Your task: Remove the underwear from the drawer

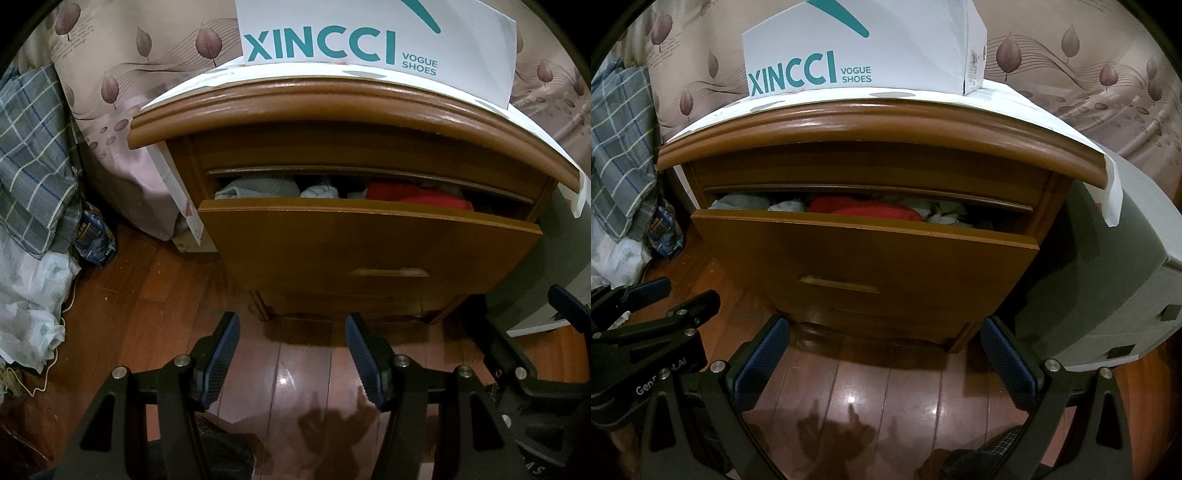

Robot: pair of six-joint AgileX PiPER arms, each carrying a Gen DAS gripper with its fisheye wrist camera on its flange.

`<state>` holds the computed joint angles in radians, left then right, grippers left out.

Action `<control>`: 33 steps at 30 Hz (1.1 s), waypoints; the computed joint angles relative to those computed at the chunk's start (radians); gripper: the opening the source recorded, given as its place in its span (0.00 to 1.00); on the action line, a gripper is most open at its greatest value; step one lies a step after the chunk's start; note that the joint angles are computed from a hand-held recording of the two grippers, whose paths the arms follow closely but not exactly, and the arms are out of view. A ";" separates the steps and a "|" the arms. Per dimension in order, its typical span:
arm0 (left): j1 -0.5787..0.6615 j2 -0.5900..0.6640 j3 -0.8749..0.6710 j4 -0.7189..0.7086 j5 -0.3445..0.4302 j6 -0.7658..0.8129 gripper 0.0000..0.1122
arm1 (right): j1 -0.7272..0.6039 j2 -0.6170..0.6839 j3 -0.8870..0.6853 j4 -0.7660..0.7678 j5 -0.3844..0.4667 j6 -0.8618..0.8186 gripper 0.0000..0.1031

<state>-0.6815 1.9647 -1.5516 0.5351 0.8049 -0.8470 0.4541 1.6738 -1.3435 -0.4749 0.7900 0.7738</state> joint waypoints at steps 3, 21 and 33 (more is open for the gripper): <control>0.001 0.002 -0.005 -0.005 0.003 0.006 0.54 | 0.000 0.000 0.000 -0.001 0.000 0.000 0.99; -0.004 0.010 -0.014 0.002 0.007 -0.001 0.54 | -0.003 0.002 -0.010 0.004 0.005 -0.005 0.99; -0.005 0.014 -0.024 0.001 0.015 -0.001 0.54 | -0.005 0.001 -0.002 -0.005 -0.003 0.004 0.99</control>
